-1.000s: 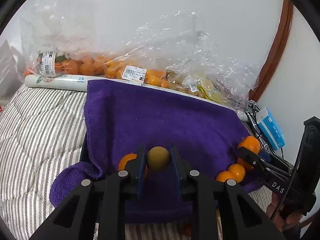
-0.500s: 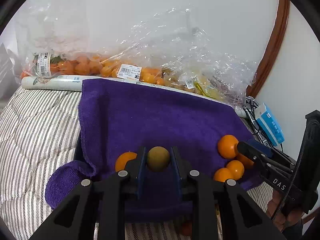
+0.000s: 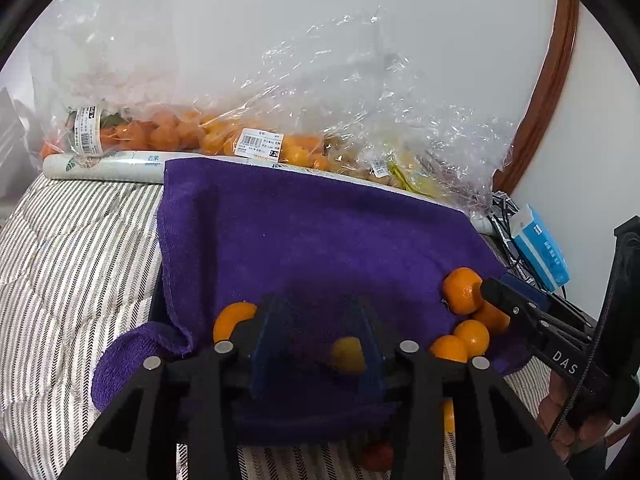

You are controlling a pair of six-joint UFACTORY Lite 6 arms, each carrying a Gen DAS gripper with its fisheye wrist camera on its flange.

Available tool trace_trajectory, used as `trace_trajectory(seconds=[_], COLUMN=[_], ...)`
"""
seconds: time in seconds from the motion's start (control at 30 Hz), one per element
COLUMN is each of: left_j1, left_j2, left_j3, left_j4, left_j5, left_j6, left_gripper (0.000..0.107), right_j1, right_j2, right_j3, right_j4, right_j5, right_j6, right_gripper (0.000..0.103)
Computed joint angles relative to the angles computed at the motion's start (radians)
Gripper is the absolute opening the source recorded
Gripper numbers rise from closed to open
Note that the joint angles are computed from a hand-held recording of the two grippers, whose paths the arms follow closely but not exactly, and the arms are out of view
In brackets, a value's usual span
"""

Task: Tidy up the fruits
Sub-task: 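Withdraw both tools from the towel back toward the loose fruits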

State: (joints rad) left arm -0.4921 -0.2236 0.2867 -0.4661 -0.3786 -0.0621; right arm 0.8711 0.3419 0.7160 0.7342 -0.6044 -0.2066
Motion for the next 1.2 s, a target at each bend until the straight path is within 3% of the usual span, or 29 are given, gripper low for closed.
trace_trajectory(seconds=[0.33, 0.93, 1.2], left_j1=[0.019, 0.001, -0.032], left_j2=[-0.03, -0.1, -0.232], left_j3=[-0.016, -0.044, -0.087], left_j4=[0.045, -0.055, -0.227], left_j5=[0.006, 0.011, 0.047], left_j6=[-0.043, 0.036, 0.168], left_gripper=[0.043, 0.044, 0.048], right_j1=[0.027, 0.084, 0.029], right_j2=[-0.009, -0.065, -0.165], right_j3=[0.001, -0.053, -0.075], right_j4=[0.072, 0.119, 0.001], right_j5=[-0.019, -0.123, 0.028], right_j6=[-0.061, -0.092, -0.014], right_gripper=[0.051, 0.051, 0.045])
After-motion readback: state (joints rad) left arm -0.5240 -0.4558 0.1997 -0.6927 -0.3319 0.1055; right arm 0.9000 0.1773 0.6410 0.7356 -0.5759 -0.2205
